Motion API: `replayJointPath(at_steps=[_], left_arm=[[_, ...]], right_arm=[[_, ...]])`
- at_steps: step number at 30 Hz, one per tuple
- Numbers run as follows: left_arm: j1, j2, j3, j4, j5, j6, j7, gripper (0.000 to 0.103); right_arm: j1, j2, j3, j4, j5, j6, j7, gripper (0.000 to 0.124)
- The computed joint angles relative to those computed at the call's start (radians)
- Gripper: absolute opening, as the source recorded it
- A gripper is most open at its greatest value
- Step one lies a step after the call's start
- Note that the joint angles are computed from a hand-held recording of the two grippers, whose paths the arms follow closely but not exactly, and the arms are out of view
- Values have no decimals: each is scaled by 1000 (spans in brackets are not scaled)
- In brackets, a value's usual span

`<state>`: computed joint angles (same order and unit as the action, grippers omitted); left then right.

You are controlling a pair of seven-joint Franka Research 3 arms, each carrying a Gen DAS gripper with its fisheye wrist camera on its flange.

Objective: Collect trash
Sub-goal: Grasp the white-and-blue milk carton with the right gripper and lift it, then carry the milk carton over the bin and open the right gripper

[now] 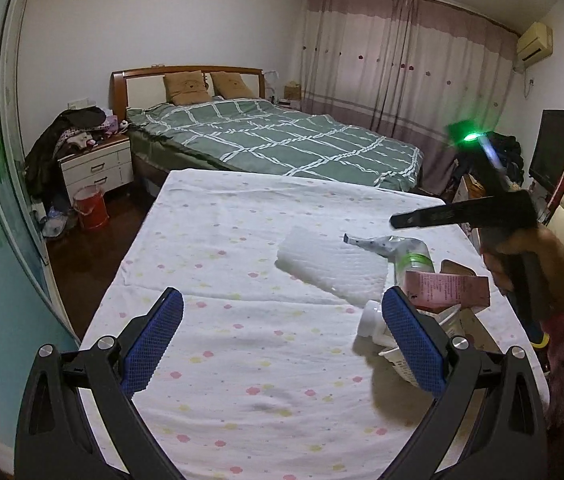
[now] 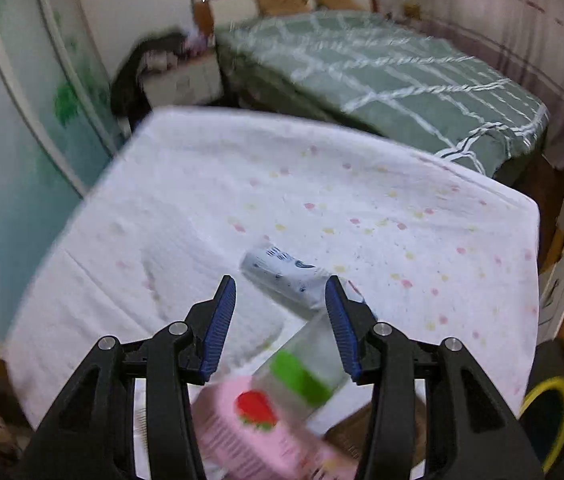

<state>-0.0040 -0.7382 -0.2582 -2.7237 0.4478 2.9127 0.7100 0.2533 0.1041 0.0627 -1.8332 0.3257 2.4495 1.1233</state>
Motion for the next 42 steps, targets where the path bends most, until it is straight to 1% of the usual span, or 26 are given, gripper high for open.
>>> replayJointPath(at_steps=[1,3,4,7,10,12,15,16,19,20,21,23,24,25,30,31,33,36,37,39,40,42], left_arm=[[0,-3,3,-3,0,-1,0,98],[2,-6,6,-5,0,-6,2,98],[2,-7,8,-7,0,-7,2,98],[7,-1,10,-5,-2,-5,1,98],[2,16,14,4,-7,-4,4,98],[-1,28,13,10,-7,-2,6,98],[-4,47,9,23,-7,-7,9,98],[-5,52,11,24,-6,-5,12,98],[-8,65,12,33,-6,-5,14,98],[-8,71,10,37,-6,-5,13,98],[-8,75,9,40,-5,-4,12,98],[-8,81,7,41,-4,-2,11,98],[-9,87,6,46,-4,-2,10,98],[-11,89,6,45,-3,-1,10,98],[-18,97,4,52,-3,2,9,98],[-18,96,2,52,-2,2,8,98],[-23,95,1,52,-2,2,6,98],[-28,89,-3,53,1,3,5,98],[-32,88,-4,53,1,5,6,98],[-40,87,-3,53,0,10,8,98],[-44,86,-3,53,-1,14,9,98],[-51,87,-8,57,-1,22,12,98]], right_arm=[[9,36,-5,41,-71,-23,26,45],[18,58,-11,60,-144,-40,32,45],[22,77,-14,83,-182,-68,30,45],[23,98,-15,102,-217,-109,5,45],[33,118,-21,115,-271,-109,1,45],[41,149,-27,146,-310,-124,9,45],[47,189,-33,187,-339,-145,11,45],[45,206,-33,207,-339,-164,0,45],[35,232,-29,241,-307,-181,-22,45],[32,239,-29,255,-296,-194,-23,43],[29,244,-29,265,-285,-202,-27,34],[16,250,-29,281,-250,-210,-22,33],[14,256,-29,291,-238,-207,-16,29],[9,248,-30,283,-222,-187,-11,16],[-35,192,-23,235,-104,-107,-15,16],[-48,170,-22,215,-70,-82,-19,16],[-68,141,-20,190,-16,-64,-33,16],[-97,58,-19,105,85,-17,-75,16],[-109,9,-22,51,132,8,-99,16],[-117,-49,-34,-16,178,35,-123,16],[-124,-102,-43,-78,219,58,-149,16],[-126,-176,-61,-170,255,95,-173,16]])
